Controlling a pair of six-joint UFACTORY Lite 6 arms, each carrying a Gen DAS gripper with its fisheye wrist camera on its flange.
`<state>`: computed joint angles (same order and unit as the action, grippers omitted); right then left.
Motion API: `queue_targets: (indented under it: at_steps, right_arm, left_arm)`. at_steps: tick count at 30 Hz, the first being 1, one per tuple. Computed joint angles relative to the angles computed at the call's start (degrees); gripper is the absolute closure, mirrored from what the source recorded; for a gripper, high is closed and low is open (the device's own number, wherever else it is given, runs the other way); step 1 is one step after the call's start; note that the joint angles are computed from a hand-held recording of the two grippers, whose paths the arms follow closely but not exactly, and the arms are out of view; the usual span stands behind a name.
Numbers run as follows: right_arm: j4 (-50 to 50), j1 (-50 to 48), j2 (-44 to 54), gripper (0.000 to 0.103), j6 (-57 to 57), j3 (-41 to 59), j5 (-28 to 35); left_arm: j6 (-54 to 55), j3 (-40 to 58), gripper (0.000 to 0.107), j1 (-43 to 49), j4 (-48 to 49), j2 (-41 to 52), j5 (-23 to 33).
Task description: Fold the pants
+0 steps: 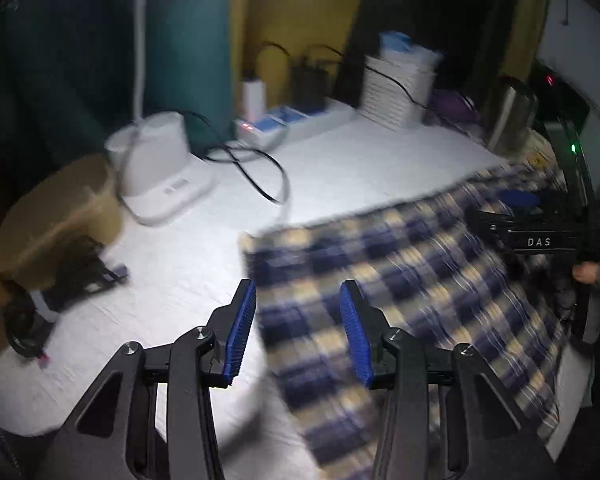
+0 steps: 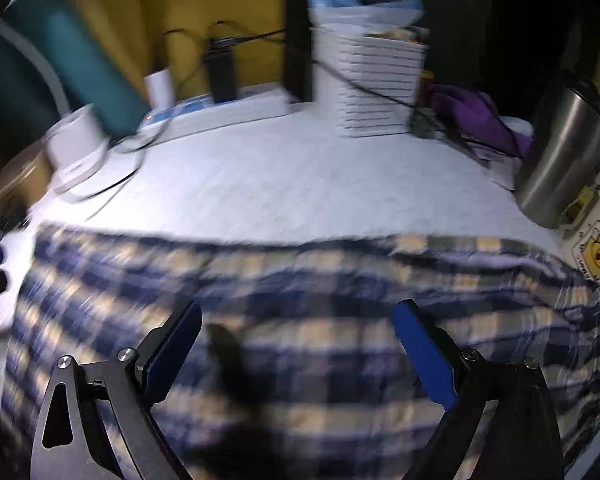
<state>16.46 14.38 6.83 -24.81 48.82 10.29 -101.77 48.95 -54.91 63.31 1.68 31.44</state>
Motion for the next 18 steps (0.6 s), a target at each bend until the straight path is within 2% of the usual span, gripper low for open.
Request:
queue_targets:
  at_steps: [6, 9, 15, 16, 18]
  right_arm:
    - [-11.3, 2.2, -3.0, 0.005, 9.9, -6.0, -0.7]
    - [-2.8, 0.6, -5.5, 0.006, -0.4, -9.3, -0.8]
    - [11.6, -5.3, -11.6, 0.006, -18.7, -15.1, 0.5]
    - [12.7, -6.1, -12.4, 0.006, -20.0, -15.8, 0.7]
    - [8.1, -6.9, -15.3, 0.006, -15.4, -17.9, 1.0]
  left_arm:
    - [-5.0, 3.4, 0.064, -4.4, 0.0, 7.1, -2.7]
    - [-1.9, 5.6, 0.064, -6.1, -3.7, 11.9, -0.9]
    - [-2.7, 2.9, 0.064, -8.3, -5.9, 9.8, 4.6]
    - [-2.1, 3.0, 0.064, -8.9, -7.0, 9.7, 6.3]
    - [-1.5, 5.0, 0.064, -11.0, -8.8, 10.6, 10.8]
